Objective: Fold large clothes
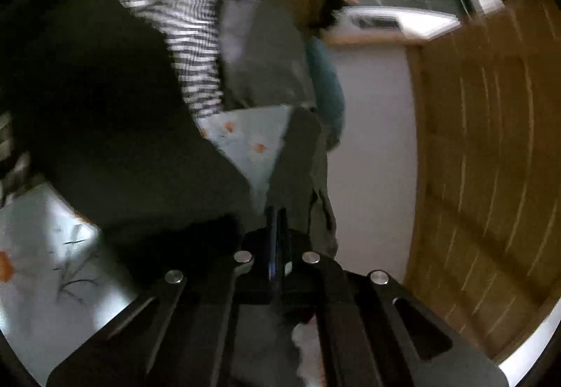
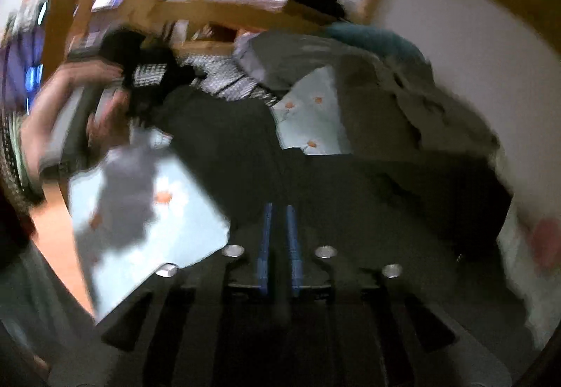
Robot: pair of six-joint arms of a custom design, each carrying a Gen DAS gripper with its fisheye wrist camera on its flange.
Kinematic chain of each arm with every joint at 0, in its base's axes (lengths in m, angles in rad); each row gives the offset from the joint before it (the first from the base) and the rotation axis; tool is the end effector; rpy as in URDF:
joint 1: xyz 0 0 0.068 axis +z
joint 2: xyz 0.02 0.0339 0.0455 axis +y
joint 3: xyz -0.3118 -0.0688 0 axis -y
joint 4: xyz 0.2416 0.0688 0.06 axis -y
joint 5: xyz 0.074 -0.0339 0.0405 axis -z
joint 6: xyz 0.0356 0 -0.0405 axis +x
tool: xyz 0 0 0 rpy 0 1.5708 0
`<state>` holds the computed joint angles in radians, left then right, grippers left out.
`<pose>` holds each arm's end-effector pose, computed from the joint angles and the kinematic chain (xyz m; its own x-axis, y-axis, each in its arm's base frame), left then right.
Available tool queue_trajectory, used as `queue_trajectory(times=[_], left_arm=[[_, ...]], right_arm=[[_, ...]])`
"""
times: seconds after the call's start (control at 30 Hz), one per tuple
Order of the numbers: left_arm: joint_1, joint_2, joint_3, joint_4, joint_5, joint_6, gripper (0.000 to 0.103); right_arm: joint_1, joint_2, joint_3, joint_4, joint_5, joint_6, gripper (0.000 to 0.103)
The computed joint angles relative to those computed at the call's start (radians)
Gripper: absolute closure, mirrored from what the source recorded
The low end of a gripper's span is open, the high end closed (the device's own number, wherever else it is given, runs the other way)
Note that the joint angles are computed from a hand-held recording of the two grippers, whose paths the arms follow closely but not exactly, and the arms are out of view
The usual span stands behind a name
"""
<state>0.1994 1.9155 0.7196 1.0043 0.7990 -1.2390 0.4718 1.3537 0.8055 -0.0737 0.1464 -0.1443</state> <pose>0.3645 0.0476 0.1853 -0.5822 -0.7904 -0.1908 0.0032 0.2324 -0.9726 0.2509 0.1222 0.2796 -0.4641 -0.3965 -0.7921 -0.4151 0.8873 -0.2010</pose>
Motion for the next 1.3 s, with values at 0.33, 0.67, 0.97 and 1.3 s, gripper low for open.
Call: queue_trajectory(times=[0.33,0.67,0.97,1.3], left_arm=[[-0.042,-0.095,-0.059,-0.347,-0.227,0.069,0.013],[0.077,-0.172,0.053,-0.731,-0.245,0.365,0.006],[0.118,-0.097,0.011,-0.550,-0.184,0.260,0.006],[0.130,0.013,-0.159,0.036,0.034,-0.227,0.006]], right_arm=[[0.051,-0.020,-0.020,0.136,0.057,-0.318,0.003],[0.271,0.456,0.091,0.330,0.320,-0.762,0.003],[0.225,0.499,0.146,0.287,0.370,-0.594,0.090],[0.013,0.225,0.178,0.105,-0.042,-0.160,0.092]])
